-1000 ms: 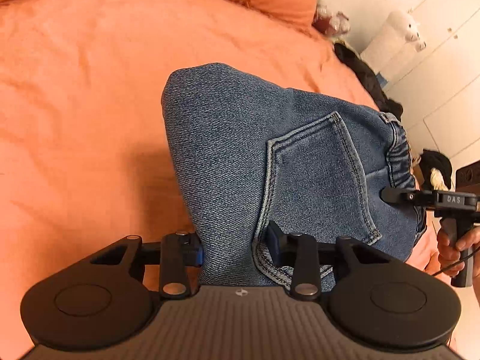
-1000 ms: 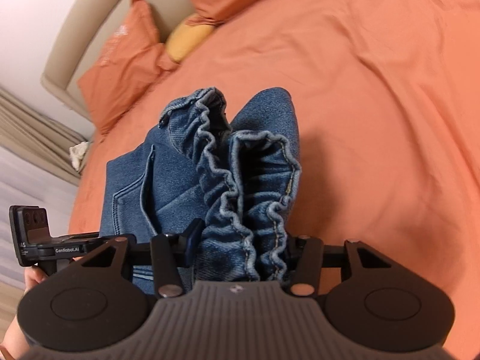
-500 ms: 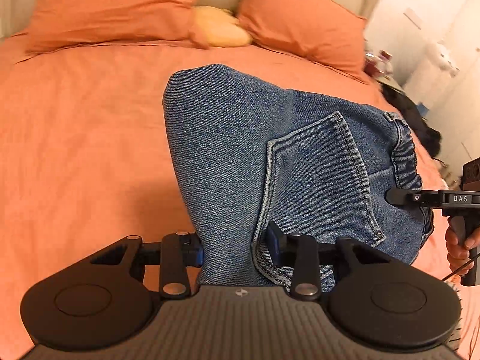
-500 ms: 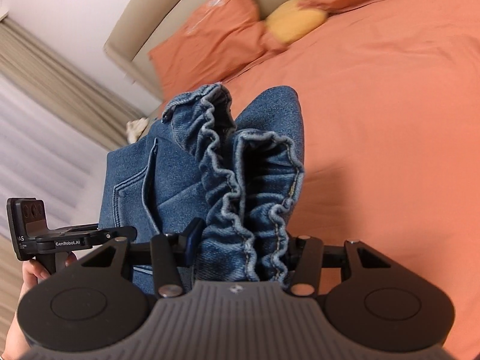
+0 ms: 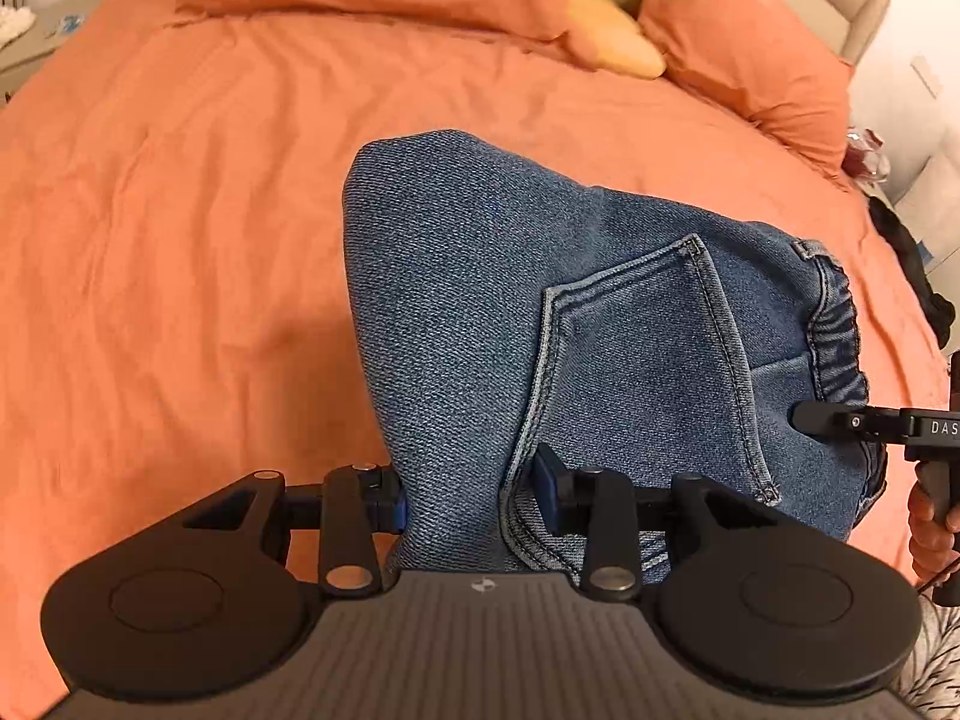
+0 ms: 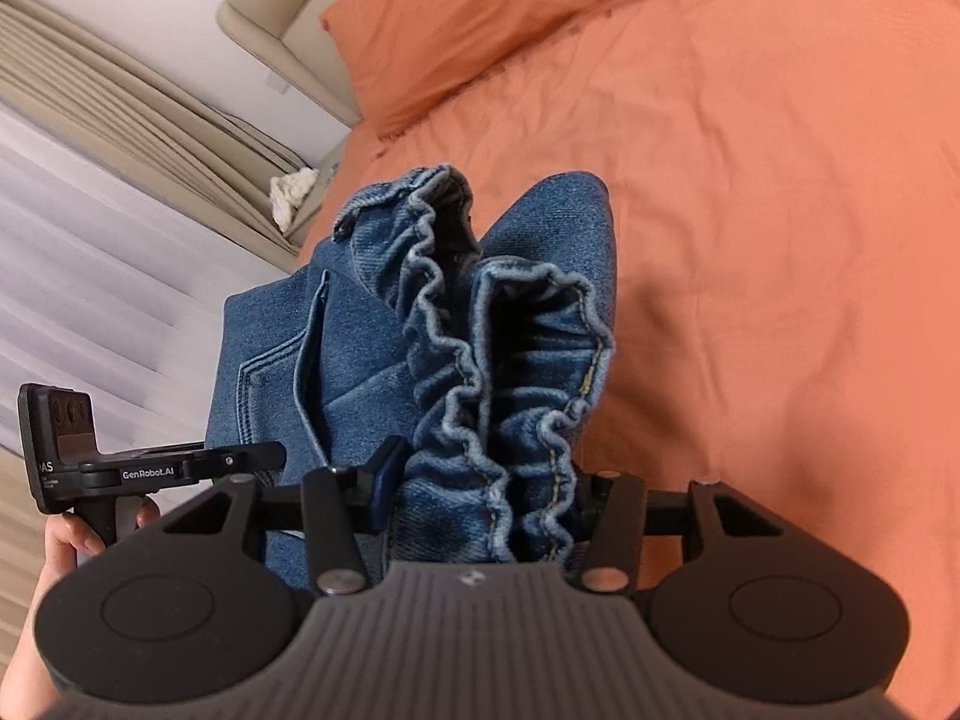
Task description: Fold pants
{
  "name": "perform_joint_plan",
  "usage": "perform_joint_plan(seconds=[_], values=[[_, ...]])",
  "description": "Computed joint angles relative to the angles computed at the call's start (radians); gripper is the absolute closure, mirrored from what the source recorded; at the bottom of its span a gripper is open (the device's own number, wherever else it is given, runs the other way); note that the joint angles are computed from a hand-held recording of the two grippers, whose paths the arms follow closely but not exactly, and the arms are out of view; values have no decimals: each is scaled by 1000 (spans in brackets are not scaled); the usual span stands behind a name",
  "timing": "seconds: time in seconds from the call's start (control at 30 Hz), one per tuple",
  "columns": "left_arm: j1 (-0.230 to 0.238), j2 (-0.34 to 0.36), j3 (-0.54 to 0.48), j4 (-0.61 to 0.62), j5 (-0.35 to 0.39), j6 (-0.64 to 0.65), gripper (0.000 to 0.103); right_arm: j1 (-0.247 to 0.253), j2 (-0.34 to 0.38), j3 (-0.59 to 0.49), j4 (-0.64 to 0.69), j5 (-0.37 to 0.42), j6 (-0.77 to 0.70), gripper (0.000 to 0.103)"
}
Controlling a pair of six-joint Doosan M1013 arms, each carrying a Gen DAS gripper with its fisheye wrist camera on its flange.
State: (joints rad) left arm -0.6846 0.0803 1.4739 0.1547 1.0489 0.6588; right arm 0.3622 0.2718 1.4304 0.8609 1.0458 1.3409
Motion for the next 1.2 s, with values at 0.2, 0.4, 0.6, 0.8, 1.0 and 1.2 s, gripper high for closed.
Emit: perform_joint_plan(seconds=[0.2,0.4,0.6,0.8,1.0,1.2], values=[[56,28,44,-97,-68,82,61,32,73,-61,-82,11,66,56],[70,72,22,-134,-48,158,58,34,102,-70,-134,23,95,55],[52,106,-21,-101,5,117,52,51,118,-94,-183,26,138,50],[10,95,-57,4,99,78,29,77,107,-130,-331,11,169,27],[-49,67,-138,129,215,36,25,87,40,-132,-440,-34,128,22],[-172,51,-274,392,403,18,25,99,-99,-76,-466,-160,-1,14]])
